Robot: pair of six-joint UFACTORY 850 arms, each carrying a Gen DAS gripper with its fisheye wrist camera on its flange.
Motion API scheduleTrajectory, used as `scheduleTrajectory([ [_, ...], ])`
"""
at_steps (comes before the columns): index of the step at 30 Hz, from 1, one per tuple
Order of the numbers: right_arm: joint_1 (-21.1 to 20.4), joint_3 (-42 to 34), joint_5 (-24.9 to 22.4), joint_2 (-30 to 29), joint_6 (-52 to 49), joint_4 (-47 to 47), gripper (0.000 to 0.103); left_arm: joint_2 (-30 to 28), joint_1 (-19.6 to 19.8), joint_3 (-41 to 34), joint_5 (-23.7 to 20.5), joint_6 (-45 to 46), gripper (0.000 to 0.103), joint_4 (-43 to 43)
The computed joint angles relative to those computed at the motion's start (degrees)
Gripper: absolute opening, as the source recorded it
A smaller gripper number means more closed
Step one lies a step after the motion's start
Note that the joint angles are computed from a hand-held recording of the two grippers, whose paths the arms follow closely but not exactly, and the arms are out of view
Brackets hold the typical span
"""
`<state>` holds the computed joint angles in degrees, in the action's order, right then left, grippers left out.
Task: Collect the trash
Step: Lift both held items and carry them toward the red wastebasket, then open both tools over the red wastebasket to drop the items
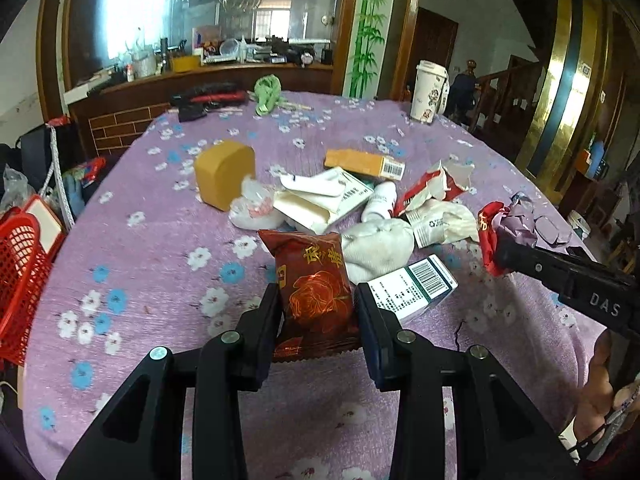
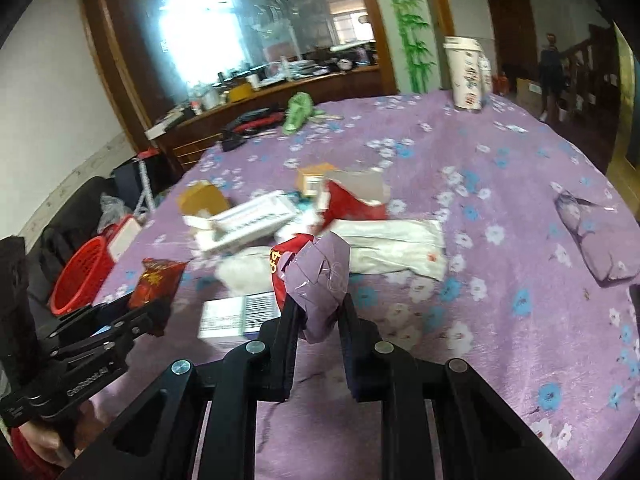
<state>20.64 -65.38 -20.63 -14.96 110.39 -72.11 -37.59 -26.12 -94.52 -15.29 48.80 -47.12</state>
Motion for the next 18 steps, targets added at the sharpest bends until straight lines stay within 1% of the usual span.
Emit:
scheduleTrajectory([
  [4,0.97,-2.47,1.57,-1.32,-5.62,3.38,0.021,1.36,0.88,1.43,1.02,1.78,0.036,-1.97],
  [9,1.96,-7.21,4.06,-4.41,-17.87,12.9,0.021,2.43,2.61,2.57,2.04,2.87,0.036,-4.07],
  [12,2.23,-11.18,5.48,-7.02,-28.8,22.13,0.021,3.14,3.8,3.18,2.67,4.92,0.036,-6.76],
  [16,2.75,-17.25,5.51,-10.95,-44.46,35.46,0.021,4.19,5.96,3.9,3.61,8.0,0.036,-11.26],
  [18,3.13,-21.97,4.72,-13.9,-55.8,45.28,0.021,4.52,7.45,3.85,4.49,6.24,0.036,-10.32],
])
